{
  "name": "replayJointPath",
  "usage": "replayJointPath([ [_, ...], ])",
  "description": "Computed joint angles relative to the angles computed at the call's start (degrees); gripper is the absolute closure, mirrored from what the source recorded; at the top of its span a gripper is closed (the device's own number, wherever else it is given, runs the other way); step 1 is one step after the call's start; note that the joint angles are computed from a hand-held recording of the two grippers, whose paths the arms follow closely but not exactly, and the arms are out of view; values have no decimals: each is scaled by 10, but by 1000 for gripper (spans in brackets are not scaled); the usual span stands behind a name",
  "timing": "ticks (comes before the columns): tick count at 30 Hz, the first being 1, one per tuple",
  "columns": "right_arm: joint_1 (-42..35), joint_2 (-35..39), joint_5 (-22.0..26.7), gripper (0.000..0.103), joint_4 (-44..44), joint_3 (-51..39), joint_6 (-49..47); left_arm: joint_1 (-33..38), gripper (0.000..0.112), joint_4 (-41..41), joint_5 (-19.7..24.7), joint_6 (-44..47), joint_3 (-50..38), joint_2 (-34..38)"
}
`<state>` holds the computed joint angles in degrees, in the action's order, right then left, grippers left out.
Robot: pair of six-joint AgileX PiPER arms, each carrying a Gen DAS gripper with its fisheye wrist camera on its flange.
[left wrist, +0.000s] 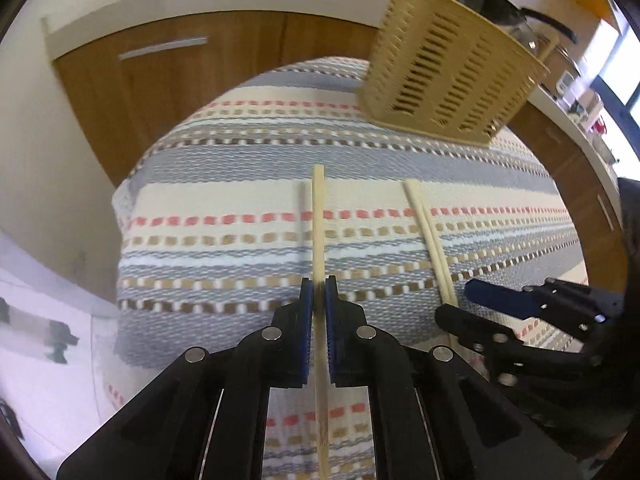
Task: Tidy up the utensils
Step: 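Grasp one wooden chopstick with the left tool while the right tool grasps a chopstick pair, then lift the chopsticks over the beige caddy and open both tools to drop them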
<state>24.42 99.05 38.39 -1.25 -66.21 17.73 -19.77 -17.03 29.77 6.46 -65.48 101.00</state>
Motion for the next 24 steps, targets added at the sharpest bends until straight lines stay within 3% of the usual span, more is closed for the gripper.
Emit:
replayJointPath([
  [2,21,5,1,77,-62,-1,53,5,108,-2,-4,5,9,-9],
  [5,46,6,2,90,-133,5,106,8,108,-18,-8,26,15,-12],
  [13,-29,-69,-22,93,-50,83,16,-36,108,-29,-9,25,4,0],
  [19,-113,-124,-15,93,-34,136,-45,-91,108,32,-5,-47,-15,17],
  [24,-194,-142,-7,93,27,155,-153,-110,108,59,10,-83,-32,36],
])
